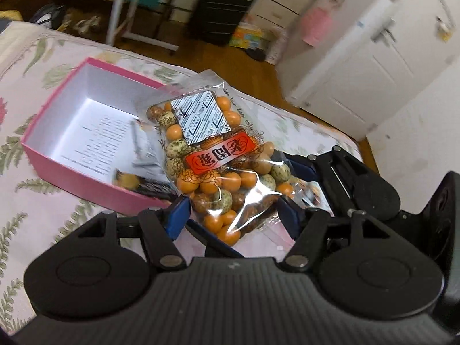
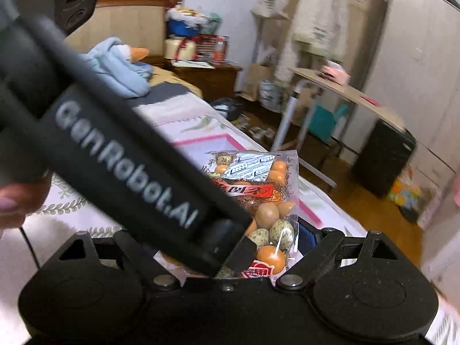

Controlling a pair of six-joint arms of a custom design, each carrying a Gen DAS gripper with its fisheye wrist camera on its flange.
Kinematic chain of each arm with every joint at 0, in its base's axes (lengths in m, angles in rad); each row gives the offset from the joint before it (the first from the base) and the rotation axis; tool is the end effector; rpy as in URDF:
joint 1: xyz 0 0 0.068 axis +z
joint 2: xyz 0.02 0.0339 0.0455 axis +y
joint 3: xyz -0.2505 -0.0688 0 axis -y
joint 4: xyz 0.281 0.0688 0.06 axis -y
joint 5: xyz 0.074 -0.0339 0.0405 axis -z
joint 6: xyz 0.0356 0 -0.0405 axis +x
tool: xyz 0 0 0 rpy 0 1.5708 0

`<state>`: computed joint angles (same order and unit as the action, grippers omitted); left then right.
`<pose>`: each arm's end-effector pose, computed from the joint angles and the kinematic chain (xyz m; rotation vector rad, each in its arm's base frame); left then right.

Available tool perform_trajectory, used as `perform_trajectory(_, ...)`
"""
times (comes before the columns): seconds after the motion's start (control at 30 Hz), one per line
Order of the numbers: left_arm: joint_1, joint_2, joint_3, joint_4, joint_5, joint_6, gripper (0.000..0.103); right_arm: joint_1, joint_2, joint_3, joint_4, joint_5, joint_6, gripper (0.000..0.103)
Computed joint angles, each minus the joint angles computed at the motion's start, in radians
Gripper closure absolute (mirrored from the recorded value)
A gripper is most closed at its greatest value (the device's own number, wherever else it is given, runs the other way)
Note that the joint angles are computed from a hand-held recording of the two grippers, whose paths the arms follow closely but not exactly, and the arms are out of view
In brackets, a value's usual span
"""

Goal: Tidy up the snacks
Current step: 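Lift the nut bag with the left tool and carry it over the pink box, then lower the nut bag into the pink box and open the left tool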

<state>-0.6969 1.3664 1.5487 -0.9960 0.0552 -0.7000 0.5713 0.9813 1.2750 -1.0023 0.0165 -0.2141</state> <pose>0.2363 -0.2004 0.3891 0.0236 2.5077 -0.6944 0.1816 0.1161 0.3892 -0.8664 2.1143 0.1682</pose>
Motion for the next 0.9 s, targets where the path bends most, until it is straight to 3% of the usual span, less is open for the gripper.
perform_trajectory(0.3,0.279,0.192,0.013,0.061,0.16,0.103,0.038,-0.066,0.294,0.024,0.213,-0.176,-0.054,0.012)
perform_trajectory(0.47,0.36,0.3,0.018,0.089,0.196,0.129,0.038,-0.082,0.482,0.095,0.228,-0.247,-0.023,0.012)
perform_trajectory(0.67,0.411,0.415,0.058,0.073,0.234,0.136,0.037,-0.092,0.685,0.267,0.106,-0.304,-0.026,0.01)
perform_trajectory(0.8,0.406,0.413,0.036,0.095,0.199,0.13,0.038,-0.075,0.743,0.327,0.039,-0.268,0.008,0.009)
perform_trajectory(0.9,0.369,0.368,0.01,0.105,0.085,0.157,0.037,-0.085,0.752,0.36,0.004,-0.245,-0.004,0.009)
